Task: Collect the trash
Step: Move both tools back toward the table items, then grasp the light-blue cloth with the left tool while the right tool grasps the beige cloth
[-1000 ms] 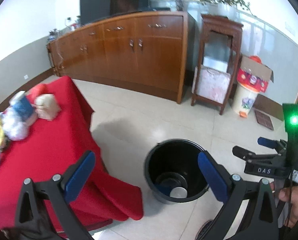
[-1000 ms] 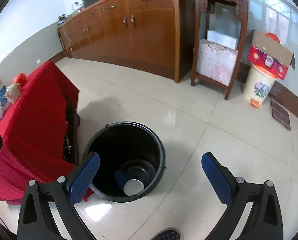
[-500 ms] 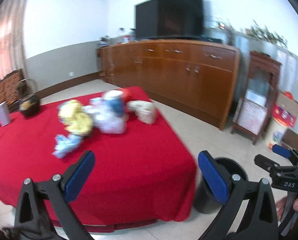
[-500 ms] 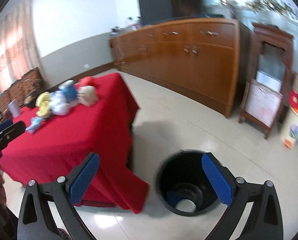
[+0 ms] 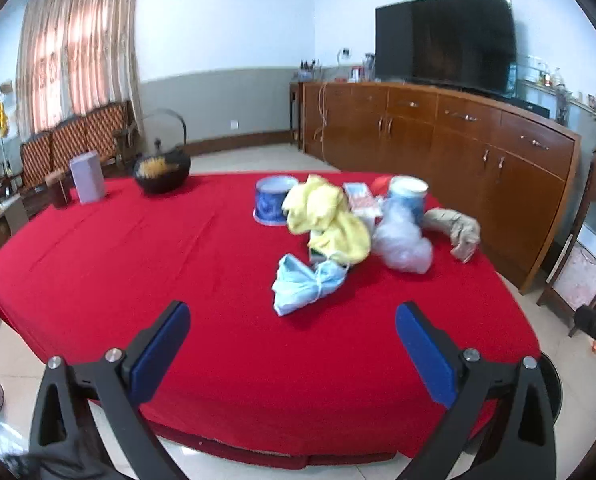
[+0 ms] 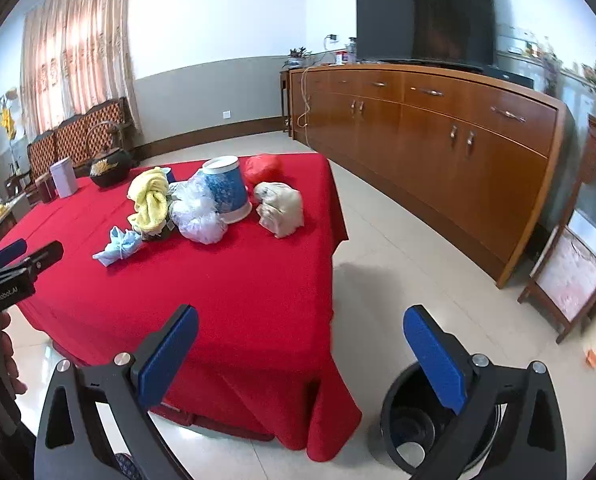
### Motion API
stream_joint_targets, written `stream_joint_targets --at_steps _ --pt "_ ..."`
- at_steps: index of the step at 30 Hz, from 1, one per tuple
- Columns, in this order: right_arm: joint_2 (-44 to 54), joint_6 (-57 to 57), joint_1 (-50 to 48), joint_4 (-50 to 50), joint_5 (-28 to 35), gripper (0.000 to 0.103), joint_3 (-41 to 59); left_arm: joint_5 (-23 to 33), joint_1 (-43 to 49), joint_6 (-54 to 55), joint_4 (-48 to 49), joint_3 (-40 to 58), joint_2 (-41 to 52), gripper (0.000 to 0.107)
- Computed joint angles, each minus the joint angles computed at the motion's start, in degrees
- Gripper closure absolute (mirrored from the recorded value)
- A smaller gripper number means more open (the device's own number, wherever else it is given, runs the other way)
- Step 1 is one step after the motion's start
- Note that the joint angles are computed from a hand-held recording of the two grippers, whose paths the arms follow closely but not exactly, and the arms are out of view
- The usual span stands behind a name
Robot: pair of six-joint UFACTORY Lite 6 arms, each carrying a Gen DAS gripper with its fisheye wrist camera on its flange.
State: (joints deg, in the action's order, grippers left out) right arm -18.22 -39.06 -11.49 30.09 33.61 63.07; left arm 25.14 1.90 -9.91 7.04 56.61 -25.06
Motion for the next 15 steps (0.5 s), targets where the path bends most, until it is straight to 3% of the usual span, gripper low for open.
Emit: stream_joint_targets --at_steps 4,8,15 --pt "6.95 4.84 5.05 -4.42 -3.74 0.0 4.09 -1.73 1.99 6.83 -5.33 1.12 4.65 0.006" --pt "14.15 7.76 7.63 -6.98 -6.34 0.0 8.58 -3.56 2.75 13.64 -11.25 3.4 11.0 0.022" --pt "31.74 11.71 10.03 -10.18 -6.78 0.0 24.36 -3.97 2.53 13.88 -11.98 9.37 20.01 0.028"
